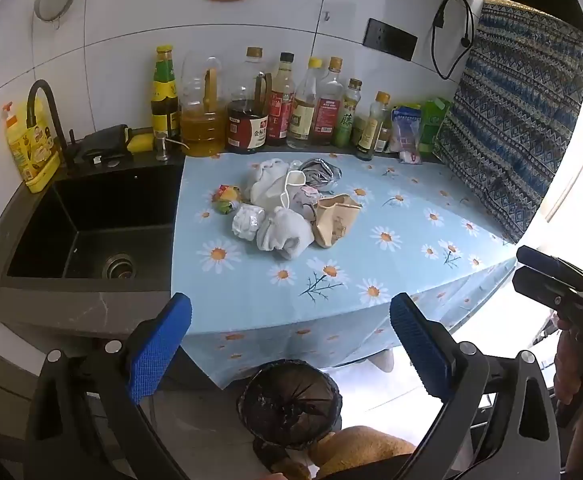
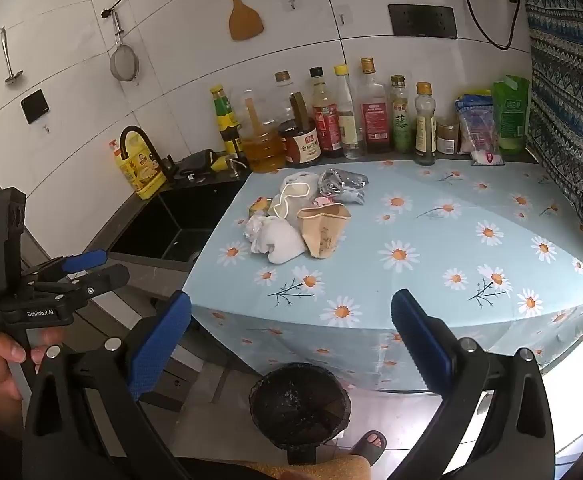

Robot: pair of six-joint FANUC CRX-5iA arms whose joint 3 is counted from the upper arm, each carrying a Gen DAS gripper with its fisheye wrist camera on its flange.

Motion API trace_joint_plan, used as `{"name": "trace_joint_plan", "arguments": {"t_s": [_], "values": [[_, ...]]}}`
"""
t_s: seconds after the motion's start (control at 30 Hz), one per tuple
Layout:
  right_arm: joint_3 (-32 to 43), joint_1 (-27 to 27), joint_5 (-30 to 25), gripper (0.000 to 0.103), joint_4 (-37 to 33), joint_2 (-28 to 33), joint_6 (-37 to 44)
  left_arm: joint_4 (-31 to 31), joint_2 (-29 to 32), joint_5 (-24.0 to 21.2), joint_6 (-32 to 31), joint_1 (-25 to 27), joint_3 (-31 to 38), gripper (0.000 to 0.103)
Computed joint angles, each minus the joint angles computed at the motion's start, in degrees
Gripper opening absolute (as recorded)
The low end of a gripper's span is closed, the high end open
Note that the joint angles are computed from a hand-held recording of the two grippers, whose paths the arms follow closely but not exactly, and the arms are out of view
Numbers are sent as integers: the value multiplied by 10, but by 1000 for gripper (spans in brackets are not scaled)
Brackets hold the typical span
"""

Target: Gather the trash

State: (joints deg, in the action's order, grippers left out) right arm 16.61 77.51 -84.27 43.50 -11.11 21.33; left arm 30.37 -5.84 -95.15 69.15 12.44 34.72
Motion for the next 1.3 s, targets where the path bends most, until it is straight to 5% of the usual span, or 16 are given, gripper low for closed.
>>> {"name": "trace_joint_plan", "arguments": {"t_s": [1.3], "values": [[18,-9,-3,99,-11,14,7,11,4,-9,-9,4,-8,96]]}}
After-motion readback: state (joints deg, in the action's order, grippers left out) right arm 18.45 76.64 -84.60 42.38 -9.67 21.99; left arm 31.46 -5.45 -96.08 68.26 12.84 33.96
